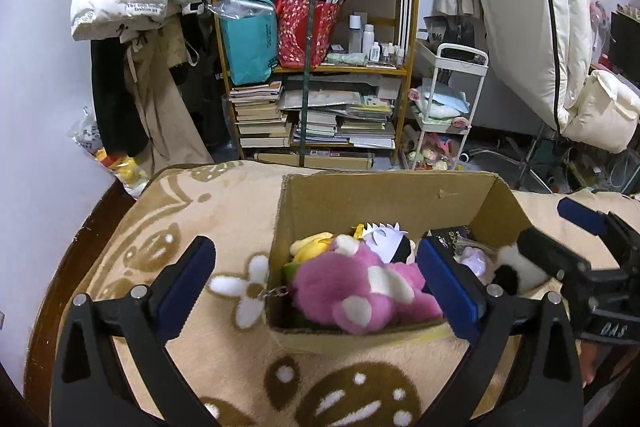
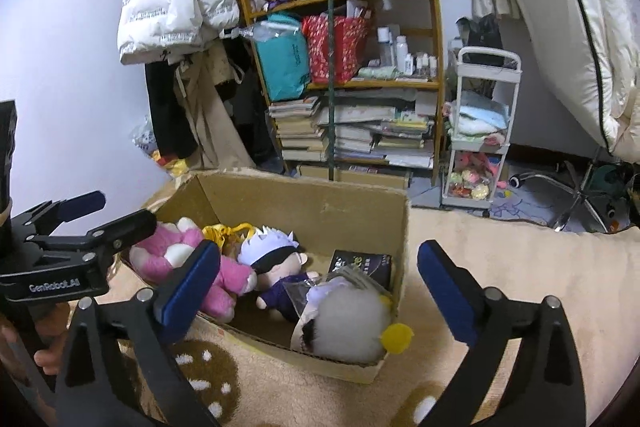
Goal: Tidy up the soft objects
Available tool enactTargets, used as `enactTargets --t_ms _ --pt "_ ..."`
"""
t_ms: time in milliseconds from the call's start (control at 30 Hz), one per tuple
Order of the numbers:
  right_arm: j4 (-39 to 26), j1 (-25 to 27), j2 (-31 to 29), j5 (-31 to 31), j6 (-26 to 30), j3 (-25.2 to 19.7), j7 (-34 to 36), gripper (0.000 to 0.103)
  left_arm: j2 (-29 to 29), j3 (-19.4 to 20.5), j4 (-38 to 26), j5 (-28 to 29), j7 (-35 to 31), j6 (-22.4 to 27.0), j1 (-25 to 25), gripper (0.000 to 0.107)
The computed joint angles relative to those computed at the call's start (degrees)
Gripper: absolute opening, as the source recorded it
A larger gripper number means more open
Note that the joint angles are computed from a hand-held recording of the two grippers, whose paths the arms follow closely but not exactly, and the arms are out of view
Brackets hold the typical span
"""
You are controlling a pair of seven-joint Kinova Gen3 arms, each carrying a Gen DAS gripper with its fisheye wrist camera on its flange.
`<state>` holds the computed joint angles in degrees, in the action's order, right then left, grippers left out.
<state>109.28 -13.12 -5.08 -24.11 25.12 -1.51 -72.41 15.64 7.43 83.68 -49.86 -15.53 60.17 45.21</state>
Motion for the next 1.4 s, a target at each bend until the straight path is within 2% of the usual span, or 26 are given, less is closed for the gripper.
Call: enactTargets --t_ms 167,333,567,700,933,1167,1400 --pt "0.7 0.0 -2.5 -0.7 0.5 1.1 0.1 0.103 -1.6 0.9 1.1 -2.9 3.1 4.1 2.3 0.100" --pt "1.5 -0.8 -5.2 -1.3 1.1 2.6 0.5 0.103 -1.9 2.7 0.8 -6.5 3.9 10.8 5.1 0.100" --pt "2.6 -1.7 -8.9 0.2 2.5 3.6 -0.3 0.103 -3.2 4.9 2.4 -10.8 9.7 16.5 8.3 0.100" --pt "4.8 -2.2 -12.4 1.7 0.7 3.5 -2.1 0.103 -4.0 6.5 3.7 -12.2 11.8 18.9 9.5 0.100" --pt "6.5 -4.1 -16.3 3.5 0.2 4.8 -5.0 0.103 -5.8 8.7 6.1 -12.9 14.9 20.6 10.2 0.100" --pt "7.5 -5.6 -18.4 5.5 2.2 6.1 -6.2 0.103 -6.7 10.8 8.0 -13.9 18.5 22.9 11.0 0.100" --pt "8.7 -4.6 -19.2 7.7 3.6 4.5 -7.8 0.103 -7.2 11.5 9.0 -13.2 19.6 22.9 10.7 0.100"
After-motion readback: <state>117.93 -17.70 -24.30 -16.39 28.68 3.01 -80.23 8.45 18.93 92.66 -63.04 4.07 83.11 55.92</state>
